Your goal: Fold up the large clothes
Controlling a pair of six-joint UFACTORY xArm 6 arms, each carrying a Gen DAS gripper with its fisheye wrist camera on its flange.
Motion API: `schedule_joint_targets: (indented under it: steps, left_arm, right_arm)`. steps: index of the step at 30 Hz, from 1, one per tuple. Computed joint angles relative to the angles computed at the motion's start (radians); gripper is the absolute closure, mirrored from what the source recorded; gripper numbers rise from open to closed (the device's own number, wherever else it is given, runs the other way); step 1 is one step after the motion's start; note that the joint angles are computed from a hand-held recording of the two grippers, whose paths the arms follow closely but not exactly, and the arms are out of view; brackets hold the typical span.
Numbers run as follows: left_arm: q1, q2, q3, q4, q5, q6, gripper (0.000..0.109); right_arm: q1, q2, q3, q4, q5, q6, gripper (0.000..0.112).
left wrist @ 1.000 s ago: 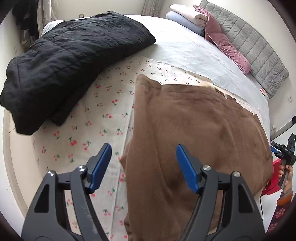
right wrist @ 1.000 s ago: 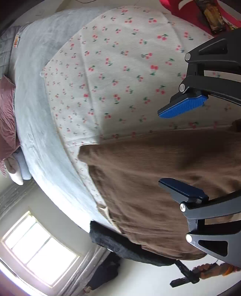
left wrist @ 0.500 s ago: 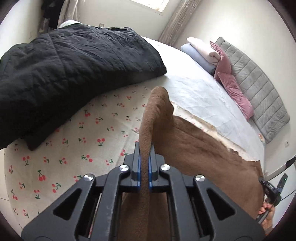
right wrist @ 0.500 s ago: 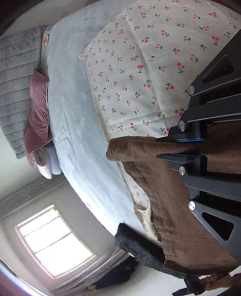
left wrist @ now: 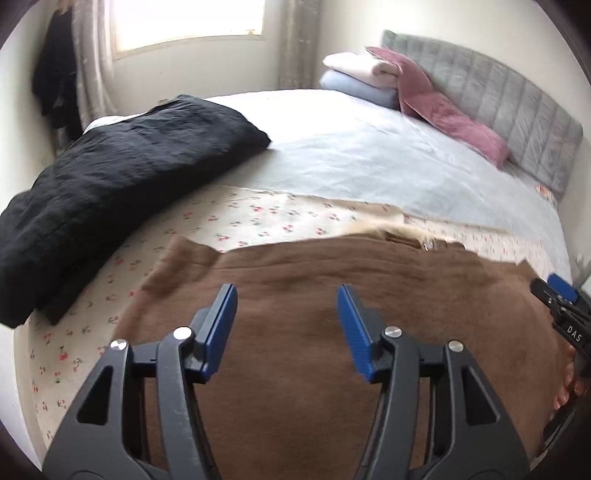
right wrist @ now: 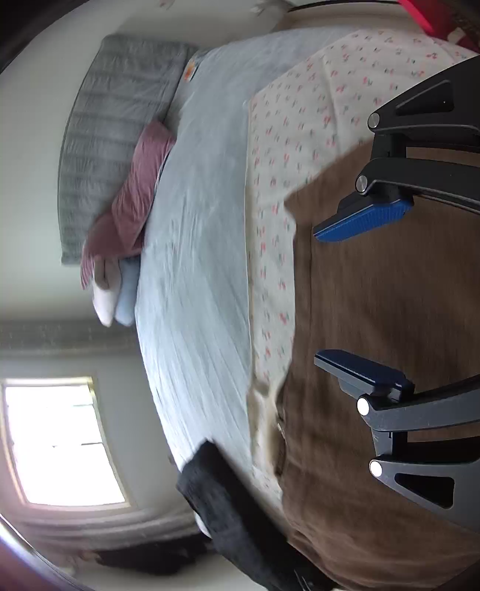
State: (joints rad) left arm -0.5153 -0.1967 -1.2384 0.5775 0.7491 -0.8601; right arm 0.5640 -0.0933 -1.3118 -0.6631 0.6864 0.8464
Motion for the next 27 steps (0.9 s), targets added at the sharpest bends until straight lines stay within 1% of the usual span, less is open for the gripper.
schedule_joint_targets:
  steps: [2,4,5,6,7,8,9,10,11,12,13,14,15,16,18,20,21,22,24,27]
  left_arm:
    - [-0.016,0.061,-0.056,0.039,0.069,0.034,0.051]
    - [0.021,0.097,-0.077,0.017,0.109,0.075,0.051]
    - [0.056,0.106,-0.076,-0.014,0.130,0.096,0.051]
    - [0.115,0.096,-0.043,-0.052,0.128,0.129,0.050]
    - [0.155,0.083,-0.009,-0.062,0.117,0.136,0.050]
    - [0.206,0.058,0.034,-0.090,0.097,0.150,0.050]
    - [0.245,0.054,0.045,-0.113,0.108,0.156,0.048]
    - [0.280,0.047,0.053,-0.137,0.123,0.153,0.043]
    - [0.315,0.036,0.057,-0.161,0.132,0.158,0.043]
    - [0.329,0.038,0.044,-0.143,0.163,0.147,0.043]
    - [0.329,0.032,0.036,-0.123,0.193,0.139,0.044]
    - [0.335,0.011,0.041,-0.127,0.198,0.156,0.044]
    - [0.335,-0.020,0.060,-0.135,0.179,0.163,0.044]
    - [0.324,-0.063,0.085,-0.136,0.162,0.160,0.044]
    - [0.275,-0.142,0.126,-0.138,0.154,0.176,0.043]
    - [0.196,-0.228,0.181,-0.119,0.148,0.157,0.034]
    - [0.162,-0.264,0.208,-0.112,0.142,0.147,0.027]
    - [0.112,-0.306,0.242,-0.104,0.137,0.126,0.025]
    - [0.040,-0.346,0.282,-0.112,0.141,0.122,0.025]
    - [-0.033,-0.380,0.336,-0.101,0.151,0.101,0.025]
  right_arm:
    - [0.021,0.069,-0.048,0.017,-0.016,-0.042,0.048]
    - [-0.003,0.103,-0.062,0.047,-0.016,-0.077,0.048]
    - [-0.031,0.104,-0.050,0.075,-0.012,-0.100,0.048]
    - [-0.065,0.107,-0.041,0.109,0.011,-0.134,0.048]
    - [-0.109,0.108,-0.029,0.147,0.039,-0.171,0.048]
    - [-0.152,0.093,0.001,0.153,0.053,-0.173,0.048]
    - [-0.200,0.073,0.032,0.163,0.055,-0.153,0.048]
    - [-0.242,0.056,0.043,0.144,0.099,-0.092,0.048]
    - [-0.268,0.045,0.040,0.101,0.171,-0.021,0.047]
    - [-0.296,0.026,0.052,0.101,0.201,0.013,0.047]
    - [-0.323,-0.004,0.077,0.142,0.190,0.010,0.047]
    - [-0.338,-0.035,0.105,0.165,0.170,0.007,0.047]
    - [-0.336,-0.067,0.127,0.165,0.160,0.004,0.047]
    - [-0.321,-0.094,0.138,0.151,0.158,0.001,0.046]
    - [-0.263,-0.144,0.155,0.104,0.167,0.003,0.046]
    - [-0.190,-0.173,0.153,0.104,0.180,-0.005,0.045]
    - [-0.155,-0.187,0.160,0.124,0.168,-0.018,0.044]
    - [-0.114,-0.197,0.163,0.144,0.165,-0.033,0.041]
    - [-0.036,-0.181,0.146,0.179,0.175,-0.062,0.038]
    - [0.060,-0.162,0.153,0.193,0.196,-0.090,0.037]
